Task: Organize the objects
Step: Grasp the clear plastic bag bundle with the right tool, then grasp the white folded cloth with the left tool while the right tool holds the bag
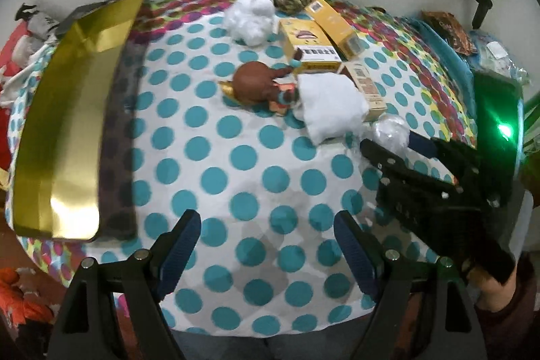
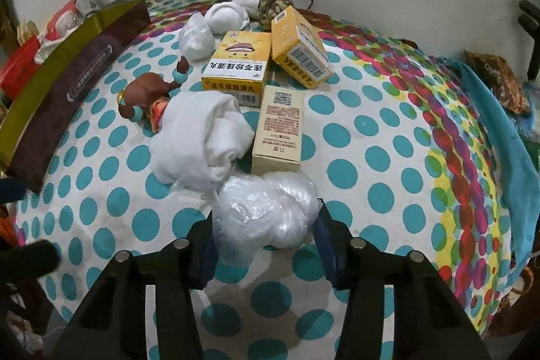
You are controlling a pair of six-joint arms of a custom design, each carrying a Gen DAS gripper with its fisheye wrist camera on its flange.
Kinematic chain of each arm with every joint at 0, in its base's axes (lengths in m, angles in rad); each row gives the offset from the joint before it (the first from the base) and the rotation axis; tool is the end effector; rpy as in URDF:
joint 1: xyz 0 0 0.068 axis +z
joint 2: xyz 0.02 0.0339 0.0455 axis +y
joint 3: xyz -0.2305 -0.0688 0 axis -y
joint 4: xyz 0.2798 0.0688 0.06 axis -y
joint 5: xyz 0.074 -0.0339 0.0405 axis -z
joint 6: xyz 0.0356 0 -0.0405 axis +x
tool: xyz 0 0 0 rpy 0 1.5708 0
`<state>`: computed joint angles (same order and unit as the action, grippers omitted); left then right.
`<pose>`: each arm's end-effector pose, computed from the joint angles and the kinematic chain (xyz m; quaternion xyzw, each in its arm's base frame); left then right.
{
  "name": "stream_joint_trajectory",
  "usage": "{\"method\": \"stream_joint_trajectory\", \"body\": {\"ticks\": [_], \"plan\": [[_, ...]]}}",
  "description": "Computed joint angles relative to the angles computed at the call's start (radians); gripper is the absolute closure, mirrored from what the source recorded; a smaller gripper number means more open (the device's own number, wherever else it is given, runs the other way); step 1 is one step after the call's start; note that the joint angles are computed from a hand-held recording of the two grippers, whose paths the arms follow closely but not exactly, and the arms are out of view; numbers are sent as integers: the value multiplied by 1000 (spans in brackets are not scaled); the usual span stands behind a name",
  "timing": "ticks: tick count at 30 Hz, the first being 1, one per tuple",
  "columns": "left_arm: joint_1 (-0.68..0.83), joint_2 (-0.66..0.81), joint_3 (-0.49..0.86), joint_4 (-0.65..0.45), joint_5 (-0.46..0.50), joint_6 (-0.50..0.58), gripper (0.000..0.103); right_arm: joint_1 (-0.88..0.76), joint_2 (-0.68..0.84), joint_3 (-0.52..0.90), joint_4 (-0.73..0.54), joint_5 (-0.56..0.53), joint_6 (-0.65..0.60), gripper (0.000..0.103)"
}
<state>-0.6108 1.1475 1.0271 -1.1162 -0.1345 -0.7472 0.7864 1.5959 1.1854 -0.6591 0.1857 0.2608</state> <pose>0.2044 -0.1373 0.2464 -0.0782 0.9808 -0.0527 0.1708 0.2580 0.2492 0.1917 -0.2284 0.9374 0.0457 0.2587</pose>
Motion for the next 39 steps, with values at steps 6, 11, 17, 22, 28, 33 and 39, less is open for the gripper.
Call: {"method": "stream_joint_trajectory", "body": {"ticks": [6, 11, 17, 22, 28, 33, 39], "plan": [[48, 40, 12, 110, 87, 40, 20, -21, -136, -105, 10, -20, 18, 57], [80, 143, 55, 165, 119, 43, 20, -33, -284, -200, -7, -33, 28, 57], [73, 263, 130, 202, 128, 49, 20, -47, -408, -277, -26, -57, 41, 57], [93, 332, 169, 236, 131, 42, 20, -58, -454, -310, -20, -80, 54, 57], [91, 407, 210, 253, 97, 31, 20, -64, -493, -341, -20, -85, 56, 57], [80, 443, 234, 250, 19, 29, 20, -76, -523, -358, -28, -96, 60, 57], [43, 467, 251, 244, -25, 91, 58, -89, -544, -372, -32, -111, 58, 57]]}}
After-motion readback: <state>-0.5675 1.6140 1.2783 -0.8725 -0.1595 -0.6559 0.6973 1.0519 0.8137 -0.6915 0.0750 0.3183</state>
